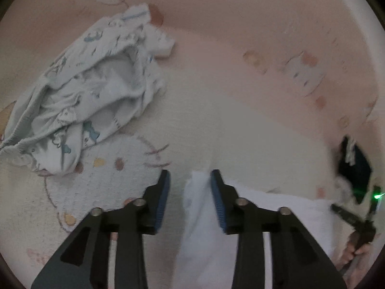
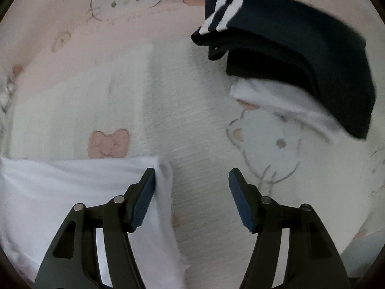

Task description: Fold clothes

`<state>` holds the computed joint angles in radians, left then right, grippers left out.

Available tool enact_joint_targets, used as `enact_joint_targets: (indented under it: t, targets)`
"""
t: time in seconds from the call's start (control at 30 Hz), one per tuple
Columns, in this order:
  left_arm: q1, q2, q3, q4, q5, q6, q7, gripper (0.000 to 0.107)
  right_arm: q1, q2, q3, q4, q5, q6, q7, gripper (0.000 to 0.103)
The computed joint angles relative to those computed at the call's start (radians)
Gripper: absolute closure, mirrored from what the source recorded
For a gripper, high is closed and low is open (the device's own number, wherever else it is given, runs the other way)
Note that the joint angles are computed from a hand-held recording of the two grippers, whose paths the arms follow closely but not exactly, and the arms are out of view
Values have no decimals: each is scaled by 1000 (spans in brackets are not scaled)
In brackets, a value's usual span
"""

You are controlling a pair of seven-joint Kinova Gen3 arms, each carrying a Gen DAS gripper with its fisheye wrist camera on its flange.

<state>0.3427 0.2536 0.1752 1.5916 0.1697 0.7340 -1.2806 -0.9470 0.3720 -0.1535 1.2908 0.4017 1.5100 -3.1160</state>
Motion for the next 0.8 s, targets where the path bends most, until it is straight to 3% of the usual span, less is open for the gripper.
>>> enact_joint_targets:
  t: [0.13, 0.2, 0.27, 0.33, 0.43, 0.5, 0.57, 0.63, 0.73, 0.8]
  targets:
    - [120, 32, -41, -63, -76, 61, -10, 61, -1, -13, -17, 7, -7, -41, 38, 39]
    - [131, 2, -1, -51, -116, 79, 8, 61, -33, -42, -25, 16, -7, -76, -1, 39]
    - [146, -35, 33, -36, -145, 100, 24, 61, -38, -66, -90, 33, 10, -118, -82, 39]
    - [211, -39, 36, -52, -189, 155, 84, 61, -66, -45, -134, 23, 3, -94, -119, 39]
    - [245, -73, 55, 22, -172, 203, 182, 61, -75, 16, -239, -22, 30, 12, -135, 39]
    - [256, -98, 63, 55, -175, 221, 221, 61, -60, -8, -304, 26, 63, 25, -194, 39]
    - [271, -147, 32, 93, -155, 204, 220, 61, -85, -72, -294, 119, 54, -11, -276, 37]
    - [255, -209, 1, 148, -90, 167, 185, 61, -154, -157, -216, 211, -3, -60, -357, 34]
    - [133, -301, 17, 241, 30, 124, 140, 61, -285, -237, -127, 310, -1, -83, -479, 34]
    - [84, -333, 18, 279, 60, 139, 141, 61, -306, -258, -150, 330, 29, -51, -533, 34]
